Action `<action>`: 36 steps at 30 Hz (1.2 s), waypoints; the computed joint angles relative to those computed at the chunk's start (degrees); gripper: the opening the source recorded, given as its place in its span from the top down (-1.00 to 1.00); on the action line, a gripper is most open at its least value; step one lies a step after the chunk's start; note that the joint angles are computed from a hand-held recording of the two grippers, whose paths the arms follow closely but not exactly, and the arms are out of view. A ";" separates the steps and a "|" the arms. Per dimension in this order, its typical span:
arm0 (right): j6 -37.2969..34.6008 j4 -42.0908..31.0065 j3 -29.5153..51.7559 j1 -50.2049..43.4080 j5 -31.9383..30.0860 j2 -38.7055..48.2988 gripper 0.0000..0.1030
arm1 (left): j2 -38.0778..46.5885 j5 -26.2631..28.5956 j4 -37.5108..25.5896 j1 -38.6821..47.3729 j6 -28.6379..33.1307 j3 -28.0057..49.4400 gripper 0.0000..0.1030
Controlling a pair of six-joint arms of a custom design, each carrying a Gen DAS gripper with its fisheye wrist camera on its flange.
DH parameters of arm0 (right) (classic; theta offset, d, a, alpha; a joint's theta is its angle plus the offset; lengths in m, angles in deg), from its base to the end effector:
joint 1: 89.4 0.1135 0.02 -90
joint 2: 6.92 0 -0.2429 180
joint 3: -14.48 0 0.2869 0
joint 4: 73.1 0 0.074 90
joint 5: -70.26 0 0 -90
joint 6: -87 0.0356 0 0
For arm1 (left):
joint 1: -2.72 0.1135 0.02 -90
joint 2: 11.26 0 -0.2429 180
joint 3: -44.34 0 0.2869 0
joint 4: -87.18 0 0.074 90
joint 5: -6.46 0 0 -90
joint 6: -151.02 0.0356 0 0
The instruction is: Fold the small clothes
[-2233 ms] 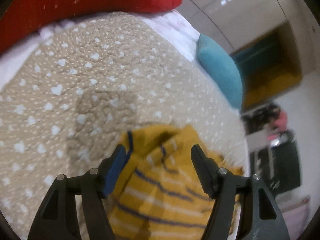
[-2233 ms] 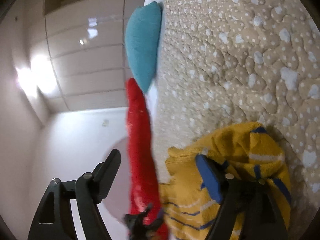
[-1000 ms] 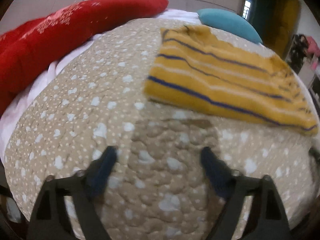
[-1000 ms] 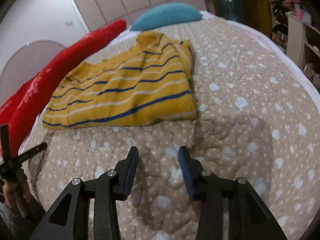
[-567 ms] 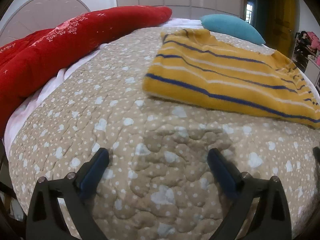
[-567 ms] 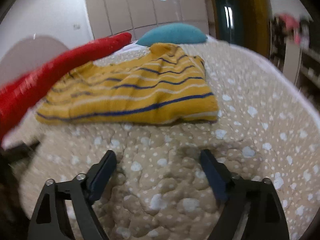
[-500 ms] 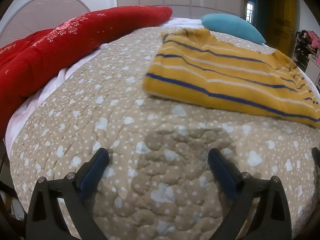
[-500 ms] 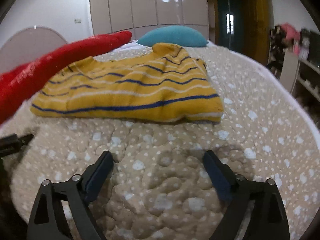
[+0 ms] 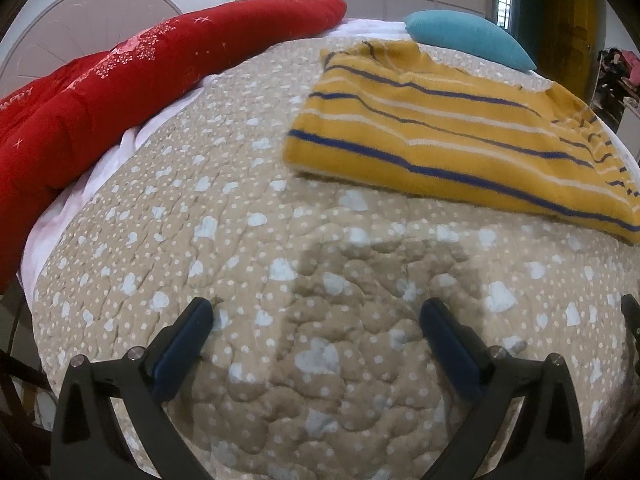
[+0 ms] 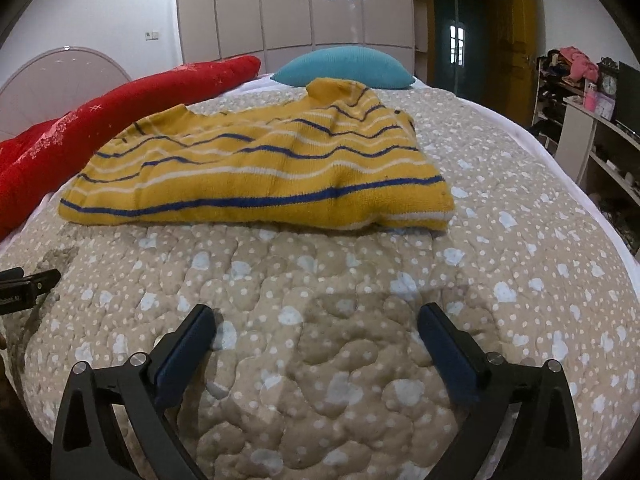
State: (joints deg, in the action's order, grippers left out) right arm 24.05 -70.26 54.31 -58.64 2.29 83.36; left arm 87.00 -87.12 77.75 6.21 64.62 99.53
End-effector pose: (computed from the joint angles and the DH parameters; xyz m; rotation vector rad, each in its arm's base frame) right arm 0.2440 0.1297 0.0561 0.0999 2.3231 0.0395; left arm 0.3304 0.0224 0.0711 -0.0240 2.4891 0.1299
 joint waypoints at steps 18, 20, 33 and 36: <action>-1.61 3.15 -1.92 1.55 3.15 -0.06 -0.99 | -4.57 -2.17 -2.71 -1.41 -3.57 -3.17 -1.00; -1.01 2.34 -2.27 2.03 3.72 -0.93 -0.98 | -4.53 -1.78 -3.25 -1.24 -3.12 -2.87 -1.00; -12.72 -13.15 18.32 -11.86 -16.51 -4.65 0.30 | -5.19 -3.86 0.13 -2.57 -2.46 -5.09 -1.00; -11.70 -18.54 34.12 -15.44 -22.22 9.19 0.46 | -5.31 -3.77 1.41 -2.50 -2.18 -5.74 -1.00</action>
